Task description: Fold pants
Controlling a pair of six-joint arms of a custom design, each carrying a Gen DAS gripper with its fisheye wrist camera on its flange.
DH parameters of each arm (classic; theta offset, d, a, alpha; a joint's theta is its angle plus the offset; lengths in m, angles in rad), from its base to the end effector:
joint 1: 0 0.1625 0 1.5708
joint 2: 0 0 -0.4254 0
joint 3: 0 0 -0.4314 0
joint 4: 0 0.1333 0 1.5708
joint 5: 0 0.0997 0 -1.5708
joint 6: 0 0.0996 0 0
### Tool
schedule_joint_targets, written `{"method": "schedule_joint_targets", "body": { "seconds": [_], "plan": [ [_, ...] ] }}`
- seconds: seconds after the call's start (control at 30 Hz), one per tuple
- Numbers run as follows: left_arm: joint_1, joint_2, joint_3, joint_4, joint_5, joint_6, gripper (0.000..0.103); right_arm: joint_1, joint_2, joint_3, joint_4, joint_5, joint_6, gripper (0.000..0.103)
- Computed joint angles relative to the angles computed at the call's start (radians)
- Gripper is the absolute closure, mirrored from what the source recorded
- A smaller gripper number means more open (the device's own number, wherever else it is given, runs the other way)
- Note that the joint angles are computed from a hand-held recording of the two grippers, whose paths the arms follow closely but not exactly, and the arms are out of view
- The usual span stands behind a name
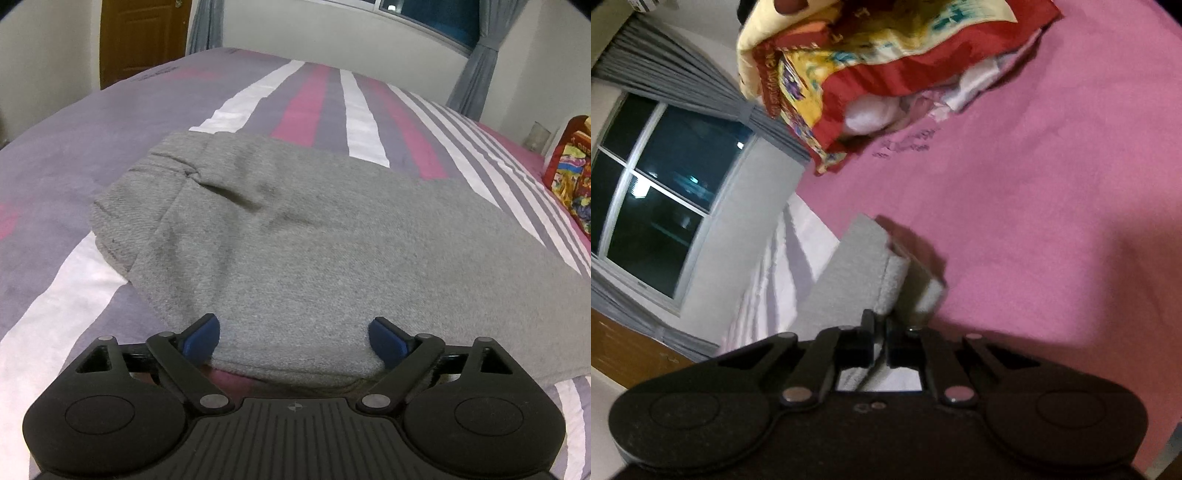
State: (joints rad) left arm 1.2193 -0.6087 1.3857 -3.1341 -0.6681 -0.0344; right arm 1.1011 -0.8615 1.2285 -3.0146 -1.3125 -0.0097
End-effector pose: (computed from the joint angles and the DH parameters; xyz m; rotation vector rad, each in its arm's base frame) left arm -0.0668 -0.7964 0.1302 -0.0884 2.2165 -1.0874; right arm -0.2259 -0.7957 0.3726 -0.4043 -2.6293 1.6206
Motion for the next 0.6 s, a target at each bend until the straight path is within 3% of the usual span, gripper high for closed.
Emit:
{"method": "schedule_joint_targets", "body": {
  "seconds": [0.1,0.17,0.4,0.6],
  "plan": [
    [-0.001,0.003,0.002,-0.014,0.001,0.009,0.014,-0.011,-0.025,0.043,-0.059,0.062,0.015,0.077],
    [-0.001,0.008,0.002,-0.032,0.002,0.019,0.013,-0.014,-0.049,0.089,-0.115,0.073,0.013,0.053],
    [-0.011,0.052,-0.026,-0.101,0.054,0.077,0.009,-0.028,-0.019,0.045,-0.048,0.087,0.018,0.057],
    [-0.014,0.090,-0.048,-0.183,0.075,0.146,0.003,0.004,0.023,-0.016,-0.025,0.036,-0.079,0.059]
  ]
}}
